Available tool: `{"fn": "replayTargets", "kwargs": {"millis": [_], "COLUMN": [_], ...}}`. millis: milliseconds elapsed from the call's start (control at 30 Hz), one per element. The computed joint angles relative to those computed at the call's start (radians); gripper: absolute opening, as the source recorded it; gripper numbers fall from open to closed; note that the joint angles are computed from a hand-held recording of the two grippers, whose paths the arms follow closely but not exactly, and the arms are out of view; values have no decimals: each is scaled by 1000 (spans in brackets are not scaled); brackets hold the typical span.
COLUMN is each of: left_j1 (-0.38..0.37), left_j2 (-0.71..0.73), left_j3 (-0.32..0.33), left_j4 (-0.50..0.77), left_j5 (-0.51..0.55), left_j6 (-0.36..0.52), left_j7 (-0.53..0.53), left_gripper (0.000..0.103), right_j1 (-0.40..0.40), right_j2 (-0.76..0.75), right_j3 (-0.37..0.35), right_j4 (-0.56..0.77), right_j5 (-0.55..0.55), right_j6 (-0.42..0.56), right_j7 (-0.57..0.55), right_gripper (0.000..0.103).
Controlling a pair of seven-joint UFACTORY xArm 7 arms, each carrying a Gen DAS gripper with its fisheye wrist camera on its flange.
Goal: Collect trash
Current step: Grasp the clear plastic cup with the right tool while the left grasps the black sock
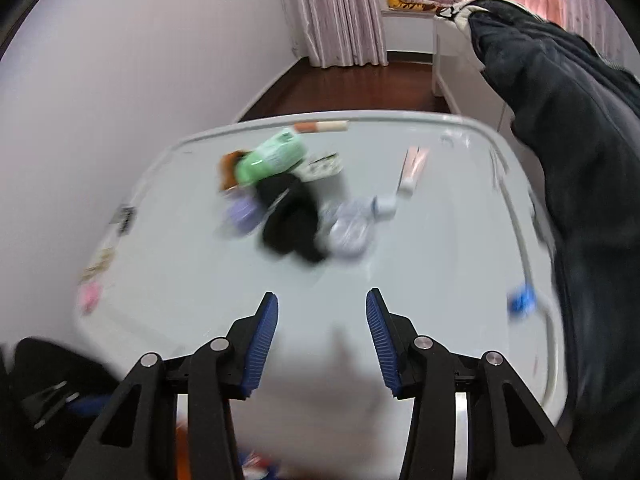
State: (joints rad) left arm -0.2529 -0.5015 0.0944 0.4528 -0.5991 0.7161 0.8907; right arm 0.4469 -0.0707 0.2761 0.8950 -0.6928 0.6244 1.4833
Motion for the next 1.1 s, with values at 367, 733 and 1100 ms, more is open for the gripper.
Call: {"fn": "replayTargets", "kwargs": {"millis": [367,733,1100], "left_j1": [0,-71,-127], "left_j2": [99,392,795], "left_j3": [-28,-125,-224], "left_j4": [50,313,653], "left_j5": [-41,-273,104], "left_j6": [-27,-116,-442], "left_j7": [0,-73,-603], "left_gripper": [72,72,61], "right_j1": [47,12,-124], "right_j2": [267,-218,-366], "right_j3": [-151,-19,115], "right_j4": [150,-151,-276], "right_j5": [-161,-128,-105], "right_j6": [-18,31,-38], "right_j7": [19,235,307], "right_gripper": [47,47,48]}}
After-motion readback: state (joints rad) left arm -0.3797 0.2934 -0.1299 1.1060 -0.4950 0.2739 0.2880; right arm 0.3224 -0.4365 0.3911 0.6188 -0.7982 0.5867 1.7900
